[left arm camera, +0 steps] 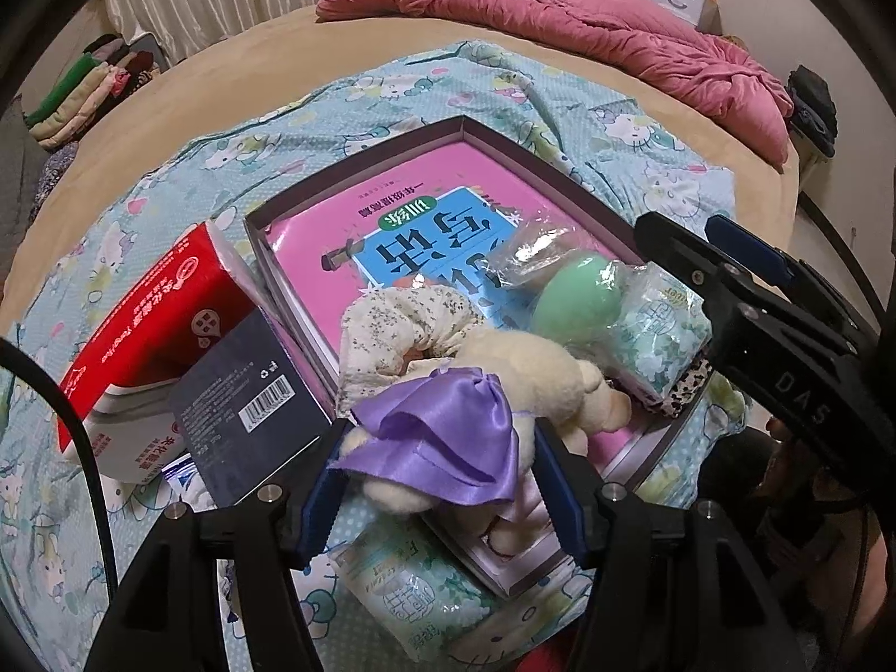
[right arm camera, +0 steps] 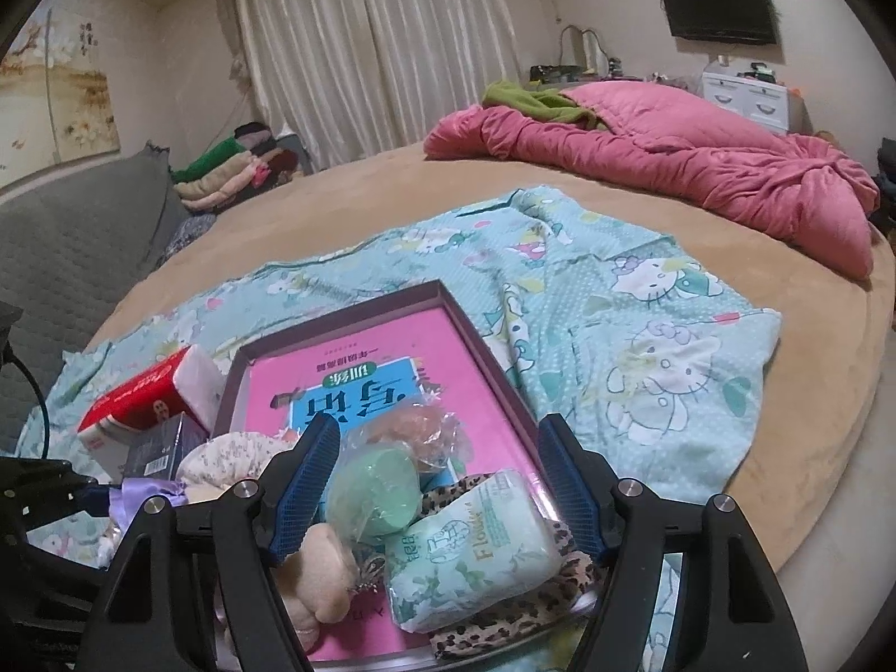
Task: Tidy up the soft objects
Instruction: 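Lower the bear onto the book box and open the left tool while the right tool releases the ball, then move both open tools back from the book box over the remaining pile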
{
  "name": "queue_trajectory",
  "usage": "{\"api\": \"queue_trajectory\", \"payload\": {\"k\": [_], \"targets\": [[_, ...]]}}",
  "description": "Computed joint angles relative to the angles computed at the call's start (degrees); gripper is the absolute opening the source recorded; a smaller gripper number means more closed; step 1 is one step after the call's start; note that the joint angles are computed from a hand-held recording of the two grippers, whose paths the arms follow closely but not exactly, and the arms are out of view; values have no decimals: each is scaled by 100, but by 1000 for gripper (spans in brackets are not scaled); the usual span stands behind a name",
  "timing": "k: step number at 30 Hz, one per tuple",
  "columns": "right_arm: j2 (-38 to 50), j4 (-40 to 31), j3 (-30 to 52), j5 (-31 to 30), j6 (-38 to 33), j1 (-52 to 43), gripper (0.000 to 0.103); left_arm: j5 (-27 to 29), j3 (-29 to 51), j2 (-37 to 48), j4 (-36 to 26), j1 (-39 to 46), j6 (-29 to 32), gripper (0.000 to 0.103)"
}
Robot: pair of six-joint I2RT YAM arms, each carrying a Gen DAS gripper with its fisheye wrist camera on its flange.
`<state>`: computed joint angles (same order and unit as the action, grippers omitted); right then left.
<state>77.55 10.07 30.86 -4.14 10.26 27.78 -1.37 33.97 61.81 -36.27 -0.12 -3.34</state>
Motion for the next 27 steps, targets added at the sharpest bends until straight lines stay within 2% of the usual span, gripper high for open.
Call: {"api": "queue_trajectory", "payload": {"k": [11, 18, 23, 27], "targets": [[-459, -158, -148, 147, 105, -4, 75, 156, 25, -436, -193, 218, 38, 71], [-757, -406, -146, 178, 217, 19, 75, 376, 21, -931, -464, 610, 201, 72], [-1174, -800, -47, 151, 340, 220, 75, 770, 157, -1409, -900, 1404, 683, 76], [-1488, -1229, 105, 252, 418, 640, 76, 1180, 286, -1661, -1225, 2440, 1321, 76]]}}
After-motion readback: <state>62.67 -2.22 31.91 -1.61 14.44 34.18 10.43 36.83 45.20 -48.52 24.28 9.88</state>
